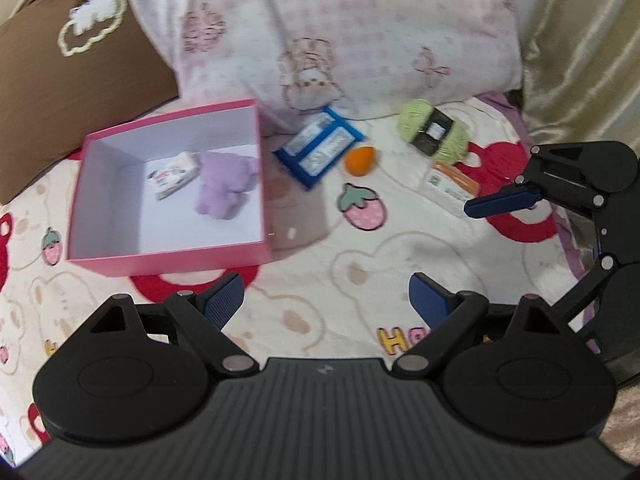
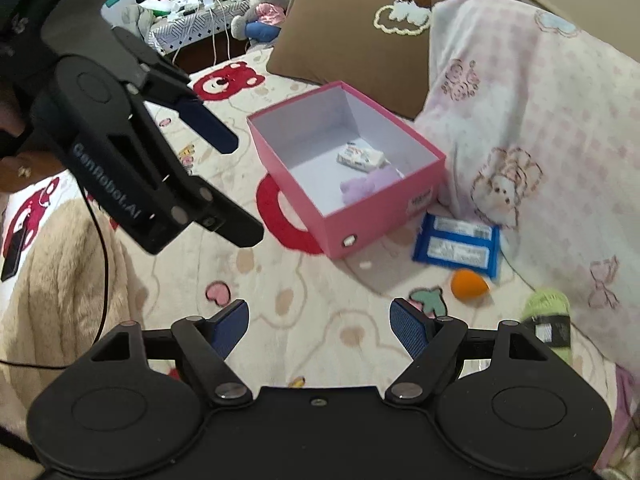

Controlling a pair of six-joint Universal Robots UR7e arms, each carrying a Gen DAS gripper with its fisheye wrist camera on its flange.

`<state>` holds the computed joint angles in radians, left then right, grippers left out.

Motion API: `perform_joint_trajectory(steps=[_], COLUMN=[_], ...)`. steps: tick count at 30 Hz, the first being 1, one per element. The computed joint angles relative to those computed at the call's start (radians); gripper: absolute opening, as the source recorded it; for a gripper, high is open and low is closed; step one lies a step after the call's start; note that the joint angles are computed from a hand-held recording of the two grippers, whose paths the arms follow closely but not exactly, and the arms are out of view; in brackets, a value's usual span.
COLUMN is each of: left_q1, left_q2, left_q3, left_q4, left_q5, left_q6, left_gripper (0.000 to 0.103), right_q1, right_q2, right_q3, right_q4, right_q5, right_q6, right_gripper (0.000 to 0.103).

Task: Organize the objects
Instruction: 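Withdraw the left tool and move it toward the clear plastic box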

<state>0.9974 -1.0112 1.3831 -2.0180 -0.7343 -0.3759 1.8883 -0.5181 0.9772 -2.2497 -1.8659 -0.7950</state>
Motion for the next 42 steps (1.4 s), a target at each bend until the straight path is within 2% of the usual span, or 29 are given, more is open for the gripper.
perform_joint_trajectory(steps=[12, 22, 24, 27, 28, 34, 36, 38, 42], left_q1=[0.035, 0.086, 0.1, 0.115, 0.122, 0.156, 0.156, 0.16, 0.175], left_q2=[0.09, 0.166, 0.185, 0.217, 0.227, 0.279, 0.302, 0.331, 0.385], left_q3=[-0.083, -0.099, -0.106, -0.125, -0.135, -0.159, -0.152, -0.165, -0.19], left_q4=[-0.028, -0.172, -0.215, -0.265, -0.276, -0.403, -0.474, -0.493, -0.543], left_q5=[-0.131, -0.225, -0.238, -0.227, -0.233, -0.293, -0.271, -0.262, -0.282], left_q6=[0.064, 0.172, 0.196, 0.233, 0.246, 0.314, 0.336, 0.359, 0.406], left_gripper=[0.09, 0.09, 0.089, 0.089, 0.089, 0.088, 0.088, 0.088, 0.087], right_q1=[-0.041, -0.085, -0.094, -0.111, -0.117, -0.158, -0.169, -0.181, -0.206], right_q2=[-0.077, -0.084, -0.079, -0.058, -0.05, -0.018, -0.004, 0.014, 0.046], right_q3=[0.113, 0.152, 0.165, 0.179, 0.17, 0.155, 0.166, 0.177, 0.164], right_q4=[-0.045, -0.131, -0.179, -0.309, -0.316, -0.399, -0.469, -0.554, -0.629], right_q5=[-0.053, -0.112, -0.135, -0.179, -0.183, -0.157, -0.149, -0.14, -0.129], right_q6=[0.032, 0.075, 0.051, -0.02, -0.024, -0.056, -0.091, -0.139, -0.102], right_gripper=[0.081, 0.081, 0.081, 0.081, 0.081, 0.081, 0.081, 0.081, 0.081])
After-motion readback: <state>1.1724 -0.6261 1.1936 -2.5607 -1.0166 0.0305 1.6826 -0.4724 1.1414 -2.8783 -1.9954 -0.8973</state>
